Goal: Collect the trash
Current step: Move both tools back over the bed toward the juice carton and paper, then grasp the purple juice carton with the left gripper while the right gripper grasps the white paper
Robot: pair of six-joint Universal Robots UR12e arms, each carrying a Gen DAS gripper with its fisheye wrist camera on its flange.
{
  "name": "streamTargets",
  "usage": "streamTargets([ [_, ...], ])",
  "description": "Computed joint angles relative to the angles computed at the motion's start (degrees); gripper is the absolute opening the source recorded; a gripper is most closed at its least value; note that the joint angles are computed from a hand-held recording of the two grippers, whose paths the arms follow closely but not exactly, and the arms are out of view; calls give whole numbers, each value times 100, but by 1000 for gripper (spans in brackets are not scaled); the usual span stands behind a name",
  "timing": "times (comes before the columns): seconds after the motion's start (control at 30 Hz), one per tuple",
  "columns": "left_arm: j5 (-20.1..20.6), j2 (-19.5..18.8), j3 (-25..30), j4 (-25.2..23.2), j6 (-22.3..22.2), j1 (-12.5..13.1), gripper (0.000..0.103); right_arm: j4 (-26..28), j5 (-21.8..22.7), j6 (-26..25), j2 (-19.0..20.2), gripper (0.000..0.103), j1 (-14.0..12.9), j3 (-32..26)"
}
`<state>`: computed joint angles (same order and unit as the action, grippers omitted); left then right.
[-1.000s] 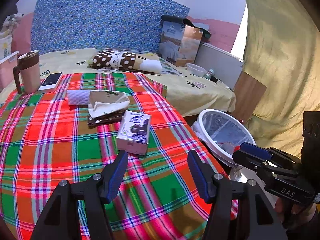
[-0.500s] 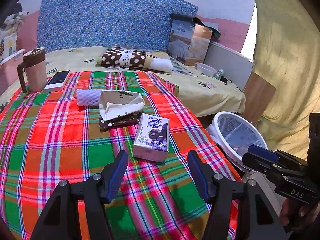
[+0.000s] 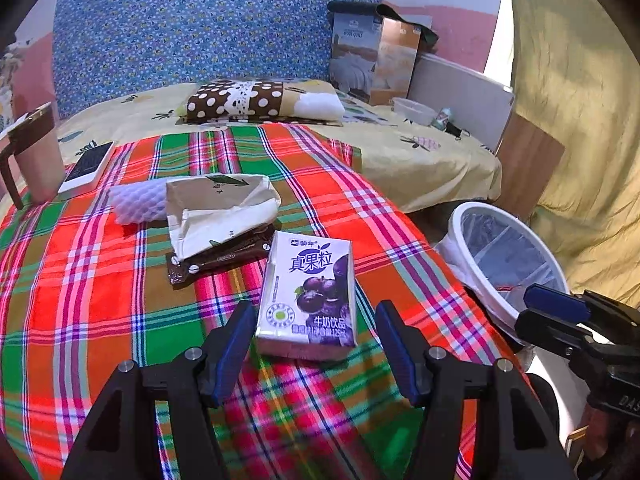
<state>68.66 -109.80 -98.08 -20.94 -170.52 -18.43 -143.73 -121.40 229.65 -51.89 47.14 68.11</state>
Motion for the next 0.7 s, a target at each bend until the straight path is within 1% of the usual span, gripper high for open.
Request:
streamTargets([
  [0.17,91,-74,92,-228,-34,-28,62,16,62,7,18,44,-35,-31],
  [0.23,85,-79,93,-300,-59,-16,55,23,70,11,20,44,-37,-39],
  [0.27,89,-69,77,-315,-96,1,56,26,78,10,21,43,-38,-45],
  [0.5,125,138,-206,-29,-306,170,55,34,150,-140,79,44,-35,-175],
  [0.63,152,268,-353,108,-370,271,55,6,244,-425,201,43,-43,-400],
  [0.7,146,324,-413,164,-419,329,55,7,278,-490,233,43,-47,-458],
])
